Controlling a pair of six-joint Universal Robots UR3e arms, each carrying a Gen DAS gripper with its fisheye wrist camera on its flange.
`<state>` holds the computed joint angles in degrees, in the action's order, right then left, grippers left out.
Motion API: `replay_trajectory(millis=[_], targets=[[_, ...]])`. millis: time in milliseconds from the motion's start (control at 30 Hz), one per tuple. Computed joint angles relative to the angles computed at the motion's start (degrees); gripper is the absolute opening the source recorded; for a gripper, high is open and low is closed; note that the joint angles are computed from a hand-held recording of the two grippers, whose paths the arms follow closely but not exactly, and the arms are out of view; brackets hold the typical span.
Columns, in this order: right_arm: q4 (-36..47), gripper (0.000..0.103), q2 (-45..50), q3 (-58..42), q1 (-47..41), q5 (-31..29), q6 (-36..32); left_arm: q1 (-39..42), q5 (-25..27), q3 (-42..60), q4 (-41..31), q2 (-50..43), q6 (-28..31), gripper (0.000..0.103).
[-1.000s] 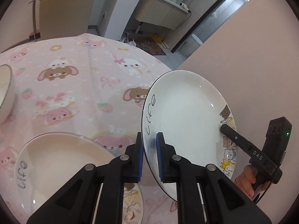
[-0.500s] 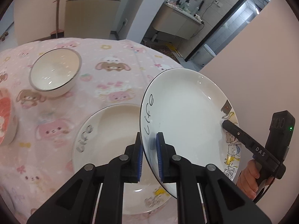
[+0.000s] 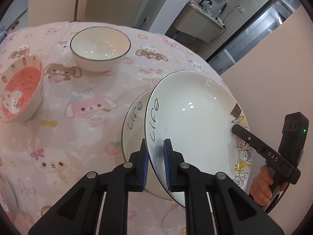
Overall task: Organize plates and bowls
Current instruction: 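Carry the plate with the left tool onto the stack while the right tool lowers its plate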
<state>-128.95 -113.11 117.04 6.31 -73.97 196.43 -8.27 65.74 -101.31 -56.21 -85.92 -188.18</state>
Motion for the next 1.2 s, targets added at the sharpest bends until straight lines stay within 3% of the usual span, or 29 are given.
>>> replay_trajectory(millis=[400, 1200], targets=[[-4.19, 0.016, 6.21, 0.26, 4.52, -1.21, 3.50, 3.38, -0.37, -6.60, 1.64, 3.02, 2.21, 0.011], [-5.29, 0.018, 9.70, 0.65, 5.11, -1.40, 3.63, 2.89, 0.74, -7.99, 6.18, 0.09, 1.73, 0.011]])
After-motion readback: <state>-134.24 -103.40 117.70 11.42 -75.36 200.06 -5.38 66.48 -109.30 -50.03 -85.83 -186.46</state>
